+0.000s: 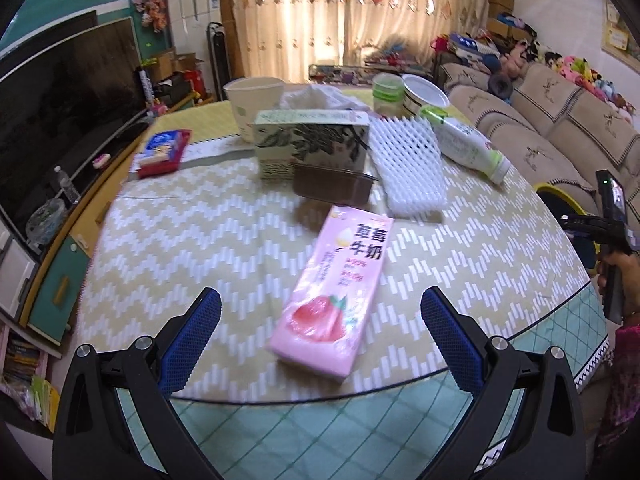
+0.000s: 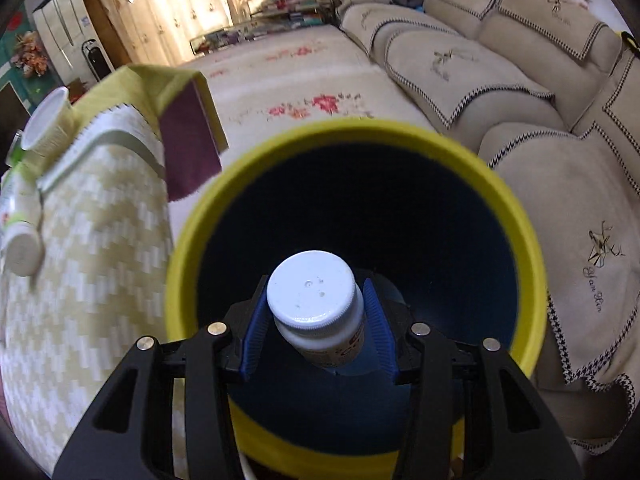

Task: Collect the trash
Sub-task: 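Carry the pill bottle over the yellow-rimmed bin and open the right tool, then grasp the pink strawberry milk carton with the left tool and lift it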

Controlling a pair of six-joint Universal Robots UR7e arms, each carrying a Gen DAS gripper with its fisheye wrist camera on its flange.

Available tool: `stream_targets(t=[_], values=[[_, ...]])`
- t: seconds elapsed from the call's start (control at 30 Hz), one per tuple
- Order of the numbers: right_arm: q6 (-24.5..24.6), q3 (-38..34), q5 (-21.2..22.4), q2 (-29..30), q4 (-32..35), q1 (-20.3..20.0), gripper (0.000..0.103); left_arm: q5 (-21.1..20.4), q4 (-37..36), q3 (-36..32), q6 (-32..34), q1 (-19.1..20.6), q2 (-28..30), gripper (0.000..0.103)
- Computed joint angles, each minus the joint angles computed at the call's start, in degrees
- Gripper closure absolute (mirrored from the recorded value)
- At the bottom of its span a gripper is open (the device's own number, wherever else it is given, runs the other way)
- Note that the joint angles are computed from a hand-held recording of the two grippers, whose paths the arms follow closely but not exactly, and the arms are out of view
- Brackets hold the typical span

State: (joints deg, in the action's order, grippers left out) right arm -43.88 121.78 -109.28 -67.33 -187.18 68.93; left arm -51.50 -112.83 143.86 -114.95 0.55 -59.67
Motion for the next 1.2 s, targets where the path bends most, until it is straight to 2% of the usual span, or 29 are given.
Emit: stream_targets(t=[0.17,0.27,0.37,0.5,0.73,0.93,1.03,1.2], values=[[0.18,-0.61,-0.79,0.35,1.07,-0.23,0.057,2.59,-6.89,-0.05,6.55,5.25,2.32,0.004],[-0.28,-0.17,-0.32,-0.42,0.98,-0.22,0.054,3.58,-7.46,-0.67,8.84,7.41,3.35,0.004],[-0.79,0.91,0.91,-2.05,0.91,-0.35,0.050,3.71,-7.64,-0.28,9.99,8.84,2.77,0.004],[-1.32,2.51,2.06,-3.51,0.70,0.15,0.049,3.41,-10.61,1.38,12.85,10.75,1.47,0.004],[-2.19,4.84,3.31,-6.08,1.35,0.97,0.048,2.94,-19.24,3.71,20.50,14.55,1.07,0.006],[-2.46,5.60,4.47,-7.62,1.94,0.89,0.047,2.01,-21.65,4.97,21.51,14.22,0.43,0.033],[-2.57,5.69,4.88,-8.13,2.37,0.53,0.046,0.52,-21.30,5.09,20.59,12.75,0.14,0.052],[-3.00,6.43,6.00,-9.20,2.76,-0.81,0.046,-2.99,-21.69,4.87,20.26,9.57,0.65,0.053]])
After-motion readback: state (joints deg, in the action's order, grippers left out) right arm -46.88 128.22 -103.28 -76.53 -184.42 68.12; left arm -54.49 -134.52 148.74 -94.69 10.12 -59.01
